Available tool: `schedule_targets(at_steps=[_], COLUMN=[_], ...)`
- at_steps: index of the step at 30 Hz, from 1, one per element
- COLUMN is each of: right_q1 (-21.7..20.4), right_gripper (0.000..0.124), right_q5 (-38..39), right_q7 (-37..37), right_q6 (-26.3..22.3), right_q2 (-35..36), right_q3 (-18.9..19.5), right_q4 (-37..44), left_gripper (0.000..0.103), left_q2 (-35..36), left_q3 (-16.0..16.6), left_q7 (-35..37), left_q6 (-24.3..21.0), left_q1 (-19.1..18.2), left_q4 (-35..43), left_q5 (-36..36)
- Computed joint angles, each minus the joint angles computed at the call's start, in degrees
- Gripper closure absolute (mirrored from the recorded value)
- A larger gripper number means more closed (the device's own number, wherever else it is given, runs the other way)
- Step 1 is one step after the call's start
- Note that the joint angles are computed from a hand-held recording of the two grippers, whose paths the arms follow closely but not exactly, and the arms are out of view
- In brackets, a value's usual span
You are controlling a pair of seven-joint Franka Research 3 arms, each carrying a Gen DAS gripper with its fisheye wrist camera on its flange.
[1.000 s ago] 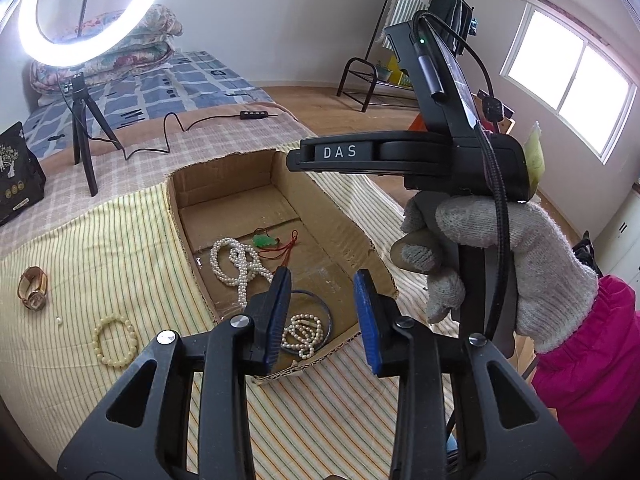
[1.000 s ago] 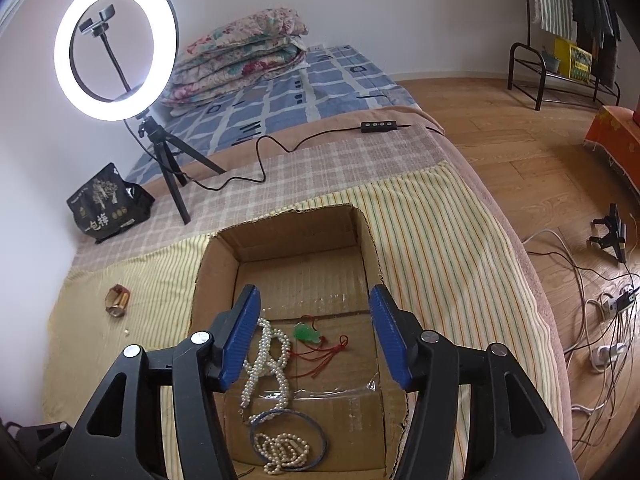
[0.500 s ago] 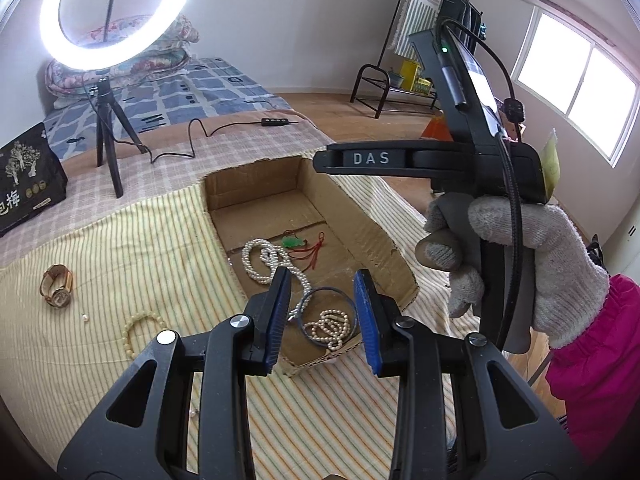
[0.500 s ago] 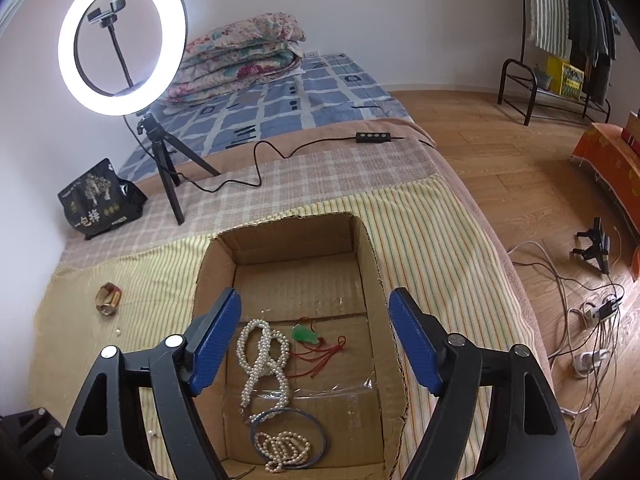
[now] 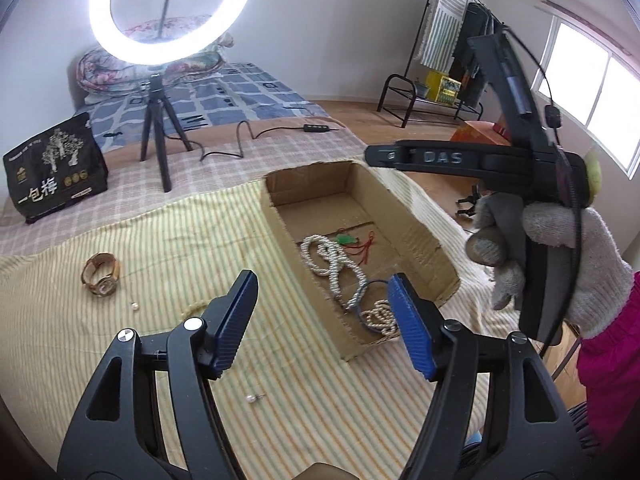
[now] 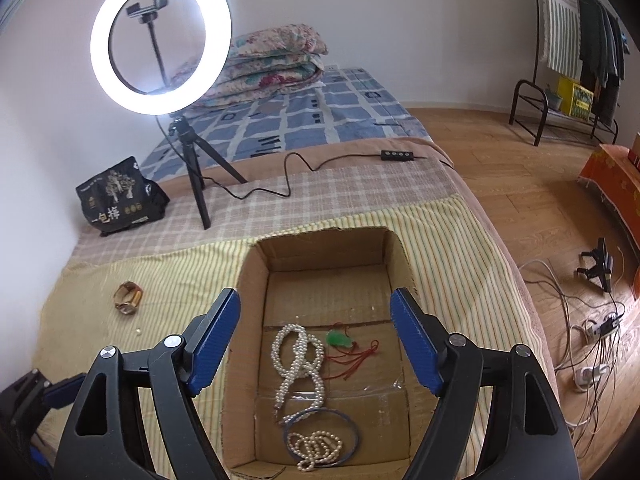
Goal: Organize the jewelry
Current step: 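Move the right tool to the bead bracelet while the left tool moves to the brown watch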
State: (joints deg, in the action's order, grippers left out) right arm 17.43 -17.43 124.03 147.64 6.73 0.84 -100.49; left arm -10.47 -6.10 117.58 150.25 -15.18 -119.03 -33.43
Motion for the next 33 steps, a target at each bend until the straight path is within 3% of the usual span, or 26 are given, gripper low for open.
schedule_targets(at_steps=[5, 17, 33], right_q1=[0.74, 2.67, 6.72], right_gripper=[0.047, 0.047, 0.047], right_q5=[-1.51, 4.01, 15.80], right_q7=[-0.55, -9.51, -25.74], right_q6=[2.61, 5.85, -0.10], right_q2=[-0.77, -2.01, 2.96], right_q3=[0.59, 3.18, 5.32], right_q4=[-1.10, -3.69, 0.06], left_gripper=[0.033, 0.033, 0.033], left_q2=[-0.82, 1.35, 11.57], left_q3=[1.29, 3.82, 2.69], left_q7=[-1.37, -6.53, -12.97], left_q6=[-0.05, 0.10, -5.13], left_q1=[1.93, 7.63, 17.23], left_q4=[-1.14, 1.35, 12.83], left_q5=[1.66, 4.15, 9.34])
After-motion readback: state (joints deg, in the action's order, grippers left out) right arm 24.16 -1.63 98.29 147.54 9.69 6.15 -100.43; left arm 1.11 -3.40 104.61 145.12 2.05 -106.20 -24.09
